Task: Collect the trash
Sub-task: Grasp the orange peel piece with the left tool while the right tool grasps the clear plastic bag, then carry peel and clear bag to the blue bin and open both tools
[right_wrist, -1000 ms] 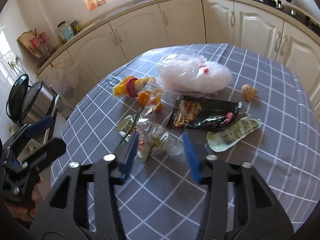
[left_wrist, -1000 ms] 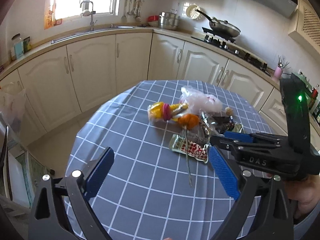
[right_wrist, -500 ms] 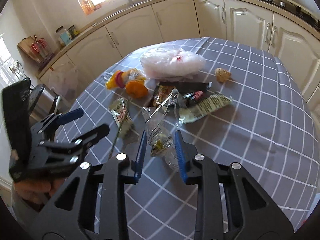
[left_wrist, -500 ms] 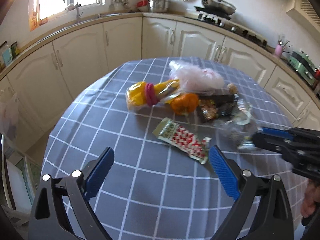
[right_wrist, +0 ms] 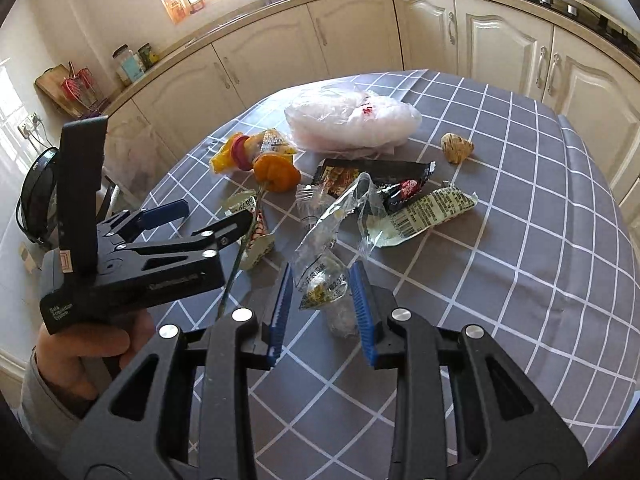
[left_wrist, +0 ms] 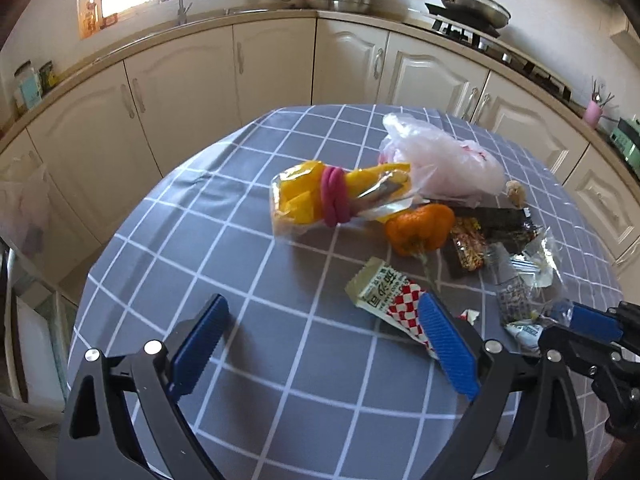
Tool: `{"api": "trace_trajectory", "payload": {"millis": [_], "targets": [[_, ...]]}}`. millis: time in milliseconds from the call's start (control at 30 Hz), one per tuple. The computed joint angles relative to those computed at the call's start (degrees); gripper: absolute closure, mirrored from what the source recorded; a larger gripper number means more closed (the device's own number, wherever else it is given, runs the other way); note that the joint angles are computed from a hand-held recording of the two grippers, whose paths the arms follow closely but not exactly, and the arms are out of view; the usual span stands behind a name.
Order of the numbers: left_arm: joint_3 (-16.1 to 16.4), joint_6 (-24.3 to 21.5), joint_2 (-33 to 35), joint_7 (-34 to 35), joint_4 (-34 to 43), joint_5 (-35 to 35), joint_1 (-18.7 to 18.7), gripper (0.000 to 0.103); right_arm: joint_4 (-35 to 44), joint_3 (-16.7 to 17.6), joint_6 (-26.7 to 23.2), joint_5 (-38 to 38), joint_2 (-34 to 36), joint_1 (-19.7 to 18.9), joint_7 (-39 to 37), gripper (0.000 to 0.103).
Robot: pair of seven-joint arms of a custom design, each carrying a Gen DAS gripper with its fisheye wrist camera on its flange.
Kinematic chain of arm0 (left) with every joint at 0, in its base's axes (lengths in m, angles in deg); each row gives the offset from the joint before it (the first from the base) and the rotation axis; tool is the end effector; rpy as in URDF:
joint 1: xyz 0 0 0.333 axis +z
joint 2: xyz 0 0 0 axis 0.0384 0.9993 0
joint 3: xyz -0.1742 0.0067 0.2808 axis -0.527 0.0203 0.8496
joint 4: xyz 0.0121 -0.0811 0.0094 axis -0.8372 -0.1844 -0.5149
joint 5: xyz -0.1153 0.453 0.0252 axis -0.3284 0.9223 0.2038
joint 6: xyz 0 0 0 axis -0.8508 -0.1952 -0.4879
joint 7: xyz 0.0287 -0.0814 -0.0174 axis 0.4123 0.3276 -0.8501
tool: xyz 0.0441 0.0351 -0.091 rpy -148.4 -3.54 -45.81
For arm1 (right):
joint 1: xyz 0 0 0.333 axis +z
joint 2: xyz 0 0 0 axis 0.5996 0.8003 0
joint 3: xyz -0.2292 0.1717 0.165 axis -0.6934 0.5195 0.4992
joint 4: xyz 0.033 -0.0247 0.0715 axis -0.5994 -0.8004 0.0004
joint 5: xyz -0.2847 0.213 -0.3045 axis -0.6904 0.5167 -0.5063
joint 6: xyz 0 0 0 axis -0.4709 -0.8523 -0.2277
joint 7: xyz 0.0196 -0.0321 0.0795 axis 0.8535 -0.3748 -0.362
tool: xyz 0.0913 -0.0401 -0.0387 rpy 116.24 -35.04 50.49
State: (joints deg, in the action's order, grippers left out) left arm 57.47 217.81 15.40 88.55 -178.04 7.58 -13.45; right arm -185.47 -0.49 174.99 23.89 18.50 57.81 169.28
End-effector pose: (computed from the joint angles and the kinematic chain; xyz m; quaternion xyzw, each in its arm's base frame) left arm 0.4667 -0.3616 0.6843 -0.6103 0.7263 -0.2584 0.1823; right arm 0.3975 0.1542 0.7399 -0.6965 0.6342 -0.0876 0.3238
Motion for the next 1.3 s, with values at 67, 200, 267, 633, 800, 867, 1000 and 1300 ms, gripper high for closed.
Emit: {"api": "trace_trajectory", "payload": {"millis": [67,200,267,633,800,867,1000,1300], "targets": [[-0.6,-1.0,0.7,0.0,0.8,1.2,0.0,0.015,0.1,-0.1,0.3,0.2,0.5,0.1,-0.2,0.072],[-0.5,-0.3,1.4,3.0,1.6,1.1,-1.3,0.037,0.4,0.0,0.6,0.1,0.9,0.0,-0.4,0.072],[0.1,0.7,1.5,4.7,1.7,-0.7,-2.0,0.041,0.4,-0.1,0.5,0.1,0.8,-0.1,-0.4,0.072],[1.4,4.2,1.7,10.0,1.5,-8.2,-2.9,0.034,0.2,-0.3,0.2,-0.3,0.3,-0.7,-0.4,0.072],[1.3,5.3,2.1,10.4,2.3,-9.7,-2.7,0.026,0.4,-0.5,0.4,-0.3,0.3,-0.8,-0.4,0.072],[0.9,5.0,3.5,10.1,3.6,-9.2,-2.7,0.026,0.5,-0.6,0.4,-0.3,0.5,-0.9,-0.7,0.072],[1.5,5.3,6.7,10.8,6.0,-11.3,-3.4,0.050,0.9,-1.0,0.7,0.1,1.4,-0.7,-1.6,0.072],[2.3,6.6,5.2,12.0,4.3,-13.5,-4.0,0.074,-1.7,-2.0,3.0,3.1,-1.4,-0.4,-1.6,0.080]]}}
